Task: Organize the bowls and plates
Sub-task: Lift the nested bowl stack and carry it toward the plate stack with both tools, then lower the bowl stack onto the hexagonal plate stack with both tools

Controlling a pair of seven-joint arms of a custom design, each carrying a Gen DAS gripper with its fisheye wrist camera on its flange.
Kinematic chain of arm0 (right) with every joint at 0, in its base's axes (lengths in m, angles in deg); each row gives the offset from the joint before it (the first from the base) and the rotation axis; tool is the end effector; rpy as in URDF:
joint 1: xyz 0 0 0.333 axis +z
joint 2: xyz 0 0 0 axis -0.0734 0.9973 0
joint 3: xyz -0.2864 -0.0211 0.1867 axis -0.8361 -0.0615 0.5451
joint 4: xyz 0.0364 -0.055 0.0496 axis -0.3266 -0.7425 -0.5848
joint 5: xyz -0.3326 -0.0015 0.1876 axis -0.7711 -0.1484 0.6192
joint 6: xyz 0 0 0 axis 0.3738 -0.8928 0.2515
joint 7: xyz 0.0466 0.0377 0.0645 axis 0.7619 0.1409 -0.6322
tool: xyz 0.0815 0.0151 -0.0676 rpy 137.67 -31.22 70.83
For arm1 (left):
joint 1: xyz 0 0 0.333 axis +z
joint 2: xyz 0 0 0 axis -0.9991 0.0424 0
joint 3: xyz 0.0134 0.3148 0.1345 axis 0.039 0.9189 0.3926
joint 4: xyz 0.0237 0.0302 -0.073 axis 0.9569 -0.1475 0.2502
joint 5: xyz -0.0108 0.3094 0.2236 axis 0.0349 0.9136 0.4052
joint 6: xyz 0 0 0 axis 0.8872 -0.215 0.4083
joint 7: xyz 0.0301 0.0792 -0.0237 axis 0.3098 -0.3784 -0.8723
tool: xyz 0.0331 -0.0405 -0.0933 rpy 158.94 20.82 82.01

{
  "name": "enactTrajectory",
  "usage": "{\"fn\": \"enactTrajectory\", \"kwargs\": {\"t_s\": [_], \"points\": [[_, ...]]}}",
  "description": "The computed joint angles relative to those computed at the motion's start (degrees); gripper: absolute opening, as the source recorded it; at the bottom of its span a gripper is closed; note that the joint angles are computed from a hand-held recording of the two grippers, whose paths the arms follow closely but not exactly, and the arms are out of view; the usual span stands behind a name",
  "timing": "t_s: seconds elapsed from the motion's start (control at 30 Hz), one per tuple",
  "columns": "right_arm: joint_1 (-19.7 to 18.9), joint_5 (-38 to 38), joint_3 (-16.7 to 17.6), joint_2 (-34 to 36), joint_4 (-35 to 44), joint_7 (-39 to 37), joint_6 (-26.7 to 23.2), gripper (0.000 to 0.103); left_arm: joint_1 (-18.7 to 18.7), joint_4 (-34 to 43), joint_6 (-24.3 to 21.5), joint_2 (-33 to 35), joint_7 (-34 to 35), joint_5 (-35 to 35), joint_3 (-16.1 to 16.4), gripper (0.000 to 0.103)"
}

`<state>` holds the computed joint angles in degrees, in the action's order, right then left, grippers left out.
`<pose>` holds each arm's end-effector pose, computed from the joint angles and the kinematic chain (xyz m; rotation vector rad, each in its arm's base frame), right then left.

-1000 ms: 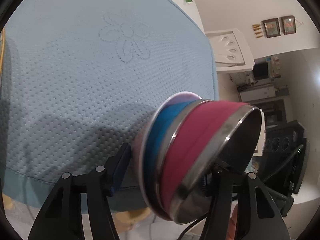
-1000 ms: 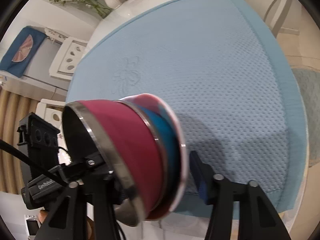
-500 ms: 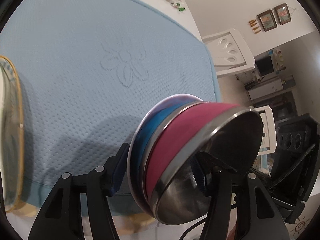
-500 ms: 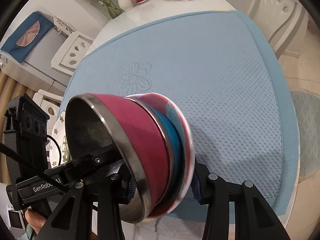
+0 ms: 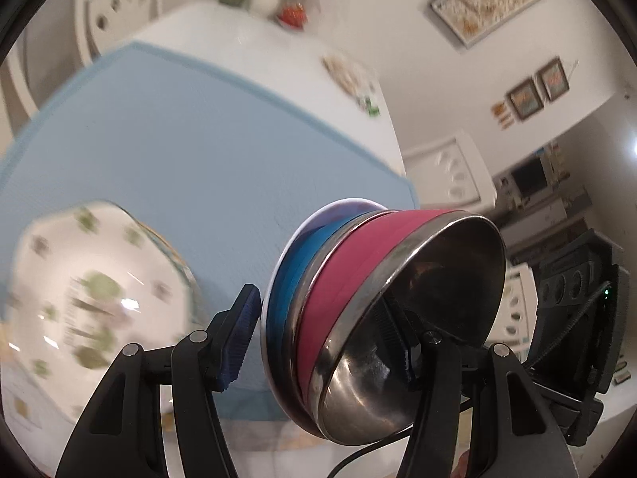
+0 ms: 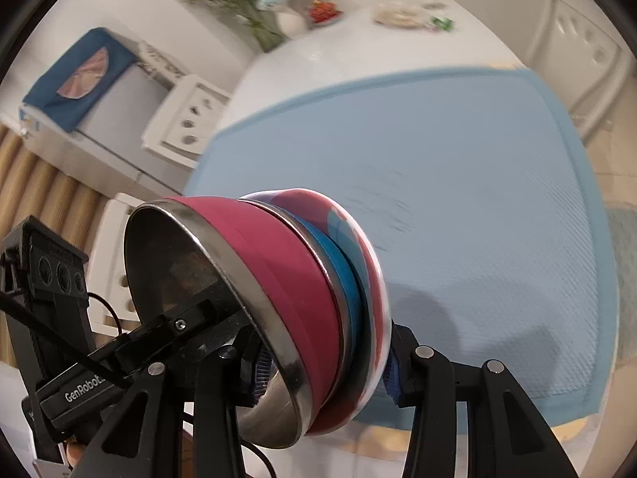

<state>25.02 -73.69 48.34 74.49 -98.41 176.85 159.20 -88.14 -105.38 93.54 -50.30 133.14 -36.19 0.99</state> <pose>0.5608 0.3690 0.4605 -1.4634 2.0681 -0.0668 0.6360 -0.1599 0.4489 1.7448 -2.1506 1.0561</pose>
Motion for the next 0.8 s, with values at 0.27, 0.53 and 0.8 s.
{"fn": "enactTrajectory", "kwargs": {"t_s": [0.27, 0.53, 0.8], "points": [[3.28, -0.19, 0.94, 11.0, 21.08, -2.93, -8.19, 0.044, 4.44, 1.2, -1.58, -1.48, 1.46, -0.03, 3.08, 0.055], [5.54, 6.66, 2.51, 24.38, 39.3, -6.24, -17.12, 0.043, 8.12, 3.07, -7.02, 2.32, 0.55, 4.56, 5.02, 0.055], [6.61, 10.78, 1.79, 32.82, 50.05, -4.13, -26.02, 0.044, 10.52, 7.5, -14.89, 8.05, -1.16, 8.49, 4.35, 0.055]]}}
